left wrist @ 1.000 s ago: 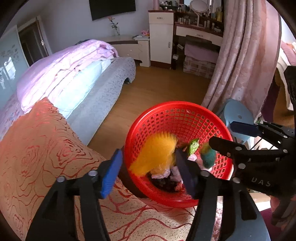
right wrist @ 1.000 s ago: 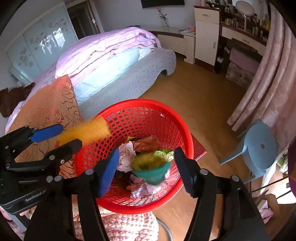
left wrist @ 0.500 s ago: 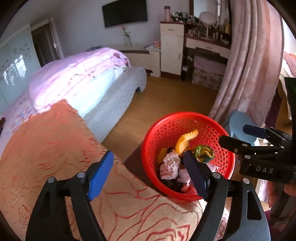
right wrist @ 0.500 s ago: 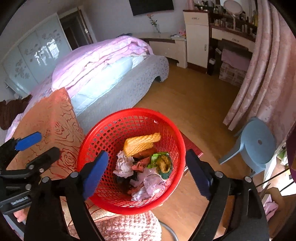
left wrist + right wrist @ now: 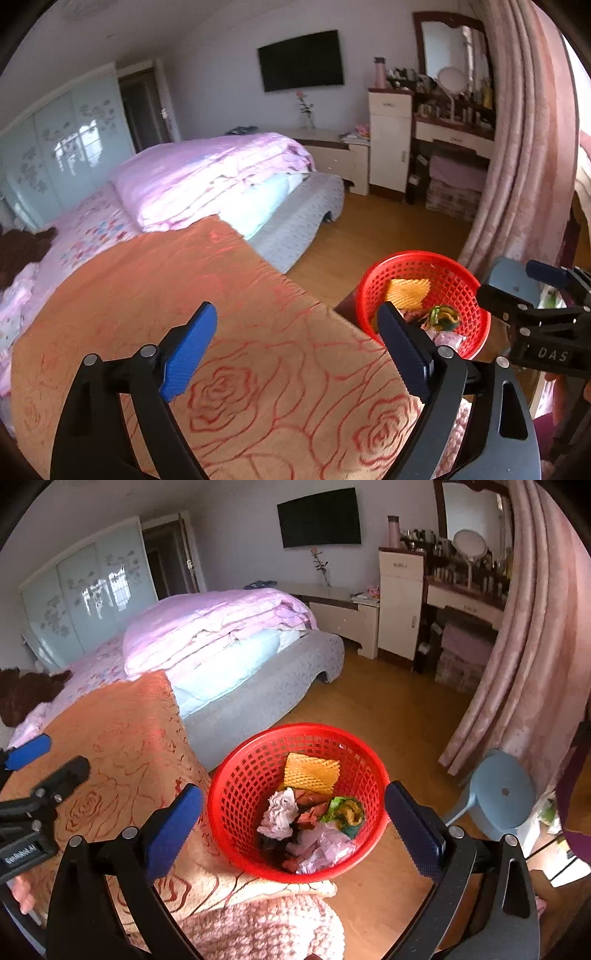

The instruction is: Collect trash

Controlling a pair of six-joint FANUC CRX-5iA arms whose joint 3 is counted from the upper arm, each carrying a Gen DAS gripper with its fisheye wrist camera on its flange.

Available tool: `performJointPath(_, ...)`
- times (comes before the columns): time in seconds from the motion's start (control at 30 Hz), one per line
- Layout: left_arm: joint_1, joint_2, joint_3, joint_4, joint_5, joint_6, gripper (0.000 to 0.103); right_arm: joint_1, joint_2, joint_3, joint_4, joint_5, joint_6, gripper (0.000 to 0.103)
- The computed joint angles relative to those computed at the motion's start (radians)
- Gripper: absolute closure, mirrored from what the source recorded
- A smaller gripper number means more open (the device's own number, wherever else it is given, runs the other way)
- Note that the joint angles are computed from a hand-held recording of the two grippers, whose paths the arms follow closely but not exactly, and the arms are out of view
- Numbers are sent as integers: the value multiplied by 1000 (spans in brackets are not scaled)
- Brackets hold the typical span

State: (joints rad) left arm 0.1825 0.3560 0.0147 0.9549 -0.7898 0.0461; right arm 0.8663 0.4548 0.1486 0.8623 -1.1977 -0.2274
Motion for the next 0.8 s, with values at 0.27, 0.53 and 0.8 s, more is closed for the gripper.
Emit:
performJointPath(0.27, 27, -52, -79, 68, 35, -50, 16, 45, 10, 15, 59, -53, -75, 7)
performJointPath(0.53, 39, -58, -88, 89, 48, -53, 15, 72, 24, 29, 72, -126, -123, 7)
performJointPath(0.8, 41, -42, -67, 65, 40, -22, 15, 78, 30, 33, 86, -143, -122, 7)
